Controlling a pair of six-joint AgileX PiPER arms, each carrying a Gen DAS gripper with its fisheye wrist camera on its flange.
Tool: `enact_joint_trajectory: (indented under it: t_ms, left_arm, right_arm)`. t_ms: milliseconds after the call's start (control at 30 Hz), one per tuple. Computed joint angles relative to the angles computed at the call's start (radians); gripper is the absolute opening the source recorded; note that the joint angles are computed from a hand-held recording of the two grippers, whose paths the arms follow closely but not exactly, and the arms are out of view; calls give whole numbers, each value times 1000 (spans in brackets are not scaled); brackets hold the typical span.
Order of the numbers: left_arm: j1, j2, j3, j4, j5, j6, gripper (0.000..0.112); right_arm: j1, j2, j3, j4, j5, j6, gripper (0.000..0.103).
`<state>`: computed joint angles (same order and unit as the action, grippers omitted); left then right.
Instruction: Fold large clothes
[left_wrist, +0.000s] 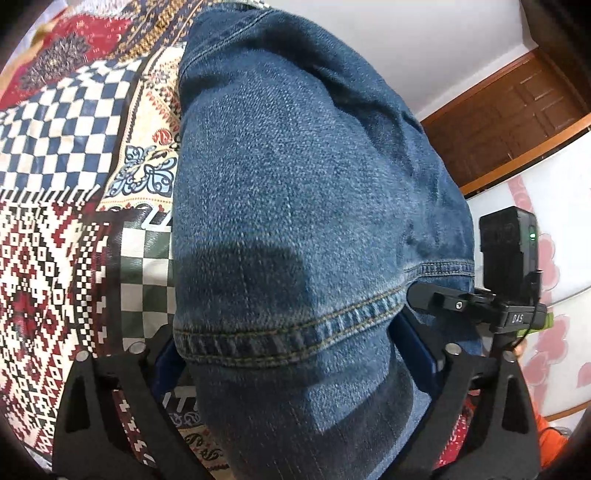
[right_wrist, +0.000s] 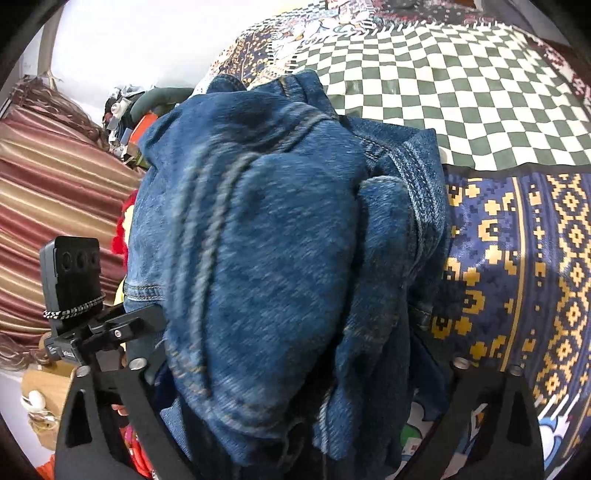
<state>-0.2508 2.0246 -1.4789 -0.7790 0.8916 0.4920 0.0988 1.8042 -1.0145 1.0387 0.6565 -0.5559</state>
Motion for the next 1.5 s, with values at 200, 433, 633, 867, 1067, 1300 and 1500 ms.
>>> enact_joint_trajectory:
  t_ms: [200, 433, 633, 867, 1067, 1300, 1500]
  left_arm:
    - [13, -94, 67, -7, -9, 36, 76]
    - [40, -217, 117, -11, 37, 50, 64]
    - [97, -339, 121, -19, 78, 71, 63]
    - [204, -466, 117, -30, 150, 107, 63]
    - [305, -494, 88, -33, 202, 122, 63]
    - [476, -461, 155, -72, 243, 245, 63]
    - [565, -363, 195, -42, 245, 295, 63]
  right_arm:
    - [10, -63, -23, -72, 54, 51, 53]
    - [-6, -185, 6, -132, 95, 89, 40]
    - [33, -286, -44, -201, 127, 215, 39]
    - [149, -345, -174, -348, 136, 425, 39]
    - [317, -297, -305, -490, 104, 617, 39]
    - [462, -126, -467, -574, 92, 743, 39]
    - [522, 87, -577, -534, 77, 756, 39]
